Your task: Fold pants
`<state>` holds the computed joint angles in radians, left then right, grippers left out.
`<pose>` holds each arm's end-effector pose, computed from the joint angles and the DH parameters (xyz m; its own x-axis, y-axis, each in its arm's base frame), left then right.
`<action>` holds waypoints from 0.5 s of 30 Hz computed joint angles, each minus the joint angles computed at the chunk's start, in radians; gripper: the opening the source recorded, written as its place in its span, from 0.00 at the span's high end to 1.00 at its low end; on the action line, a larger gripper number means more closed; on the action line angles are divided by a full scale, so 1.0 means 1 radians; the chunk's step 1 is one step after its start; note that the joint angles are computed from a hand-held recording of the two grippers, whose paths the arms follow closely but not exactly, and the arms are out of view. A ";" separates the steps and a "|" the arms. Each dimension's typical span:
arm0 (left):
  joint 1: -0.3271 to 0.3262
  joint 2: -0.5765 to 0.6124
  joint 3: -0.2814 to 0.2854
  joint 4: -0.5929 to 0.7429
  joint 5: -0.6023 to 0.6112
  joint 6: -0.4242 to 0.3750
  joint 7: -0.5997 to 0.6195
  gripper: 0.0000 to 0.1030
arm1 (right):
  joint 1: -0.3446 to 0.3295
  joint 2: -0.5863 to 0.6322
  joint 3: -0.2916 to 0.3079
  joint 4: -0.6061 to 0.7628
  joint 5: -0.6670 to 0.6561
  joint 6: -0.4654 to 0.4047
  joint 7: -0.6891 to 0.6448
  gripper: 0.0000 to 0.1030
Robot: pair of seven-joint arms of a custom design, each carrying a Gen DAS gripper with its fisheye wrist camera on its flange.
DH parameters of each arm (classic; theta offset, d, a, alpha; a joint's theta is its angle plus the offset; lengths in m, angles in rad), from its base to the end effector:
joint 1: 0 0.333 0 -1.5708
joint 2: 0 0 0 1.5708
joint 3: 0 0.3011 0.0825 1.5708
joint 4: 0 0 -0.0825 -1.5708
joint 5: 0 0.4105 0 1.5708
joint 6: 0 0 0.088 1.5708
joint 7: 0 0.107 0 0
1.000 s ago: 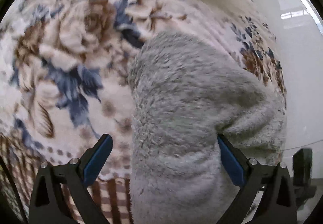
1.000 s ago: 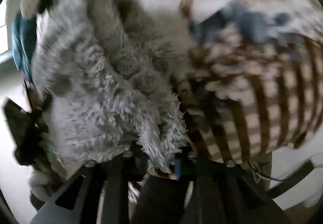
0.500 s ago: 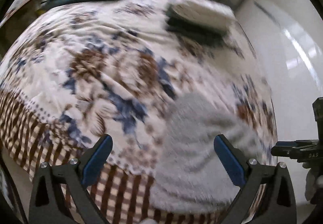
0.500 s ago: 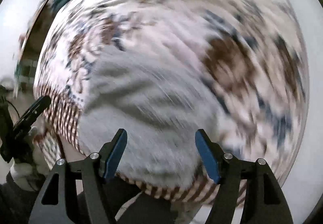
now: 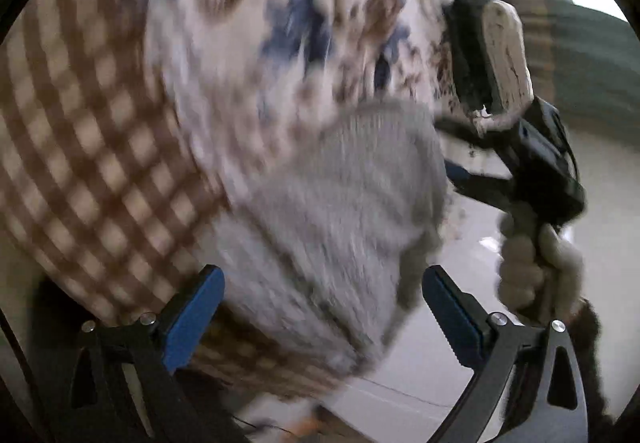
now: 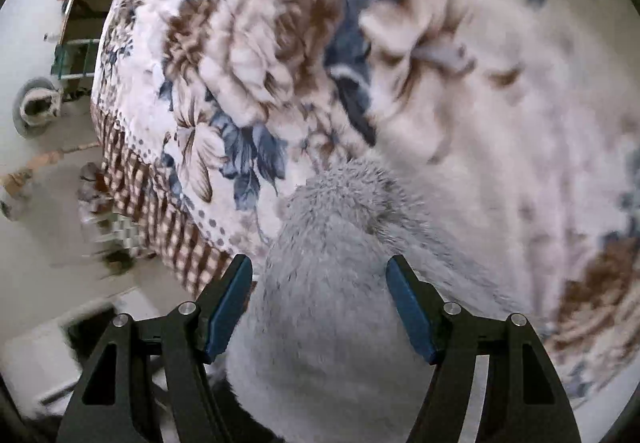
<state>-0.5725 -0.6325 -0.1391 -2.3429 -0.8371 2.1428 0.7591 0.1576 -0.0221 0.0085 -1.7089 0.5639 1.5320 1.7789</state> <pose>0.3028 -0.3161 0.5973 0.4118 -0.6259 0.6623 -0.9112 -0.2760 0.3057 0.5480 0.1517 0.5679 -0.1237 -0.8637 -0.4887 -0.9670 -0.0056 0.2547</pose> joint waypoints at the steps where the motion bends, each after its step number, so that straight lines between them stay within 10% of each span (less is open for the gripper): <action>1: -0.004 0.000 -0.014 -0.008 -0.016 0.020 -0.023 0.02 | -0.001 0.012 -0.001 -0.007 0.010 -0.001 0.000 0.30; 3: -0.011 0.011 -0.055 -0.022 -0.023 0.092 -0.070 0.12 | 0.000 0.031 0.000 -0.016 0.020 0.001 -0.020 0.55; 7: -0.008 0.013 -0.094 -0.028 0.093 0.158 -0.148 0.56 | 0.008 0.033 0.007 -0.019 -0.035 0.044 -0.017 0.72; 13: -0.022 -0.016 -0.042 -0.020 0.208 0.026 -0.133 0.57 | -0.017 0.028 -0.012 -0.051 0.024 0.044 0.033 0.75; 15: -0.023 -0.072 -0.029 -0.059 0.177 0.045 -0.150 0.52 | -0.016 0.041 -0.008 -0.028 0.054 0.016 0.001 0.59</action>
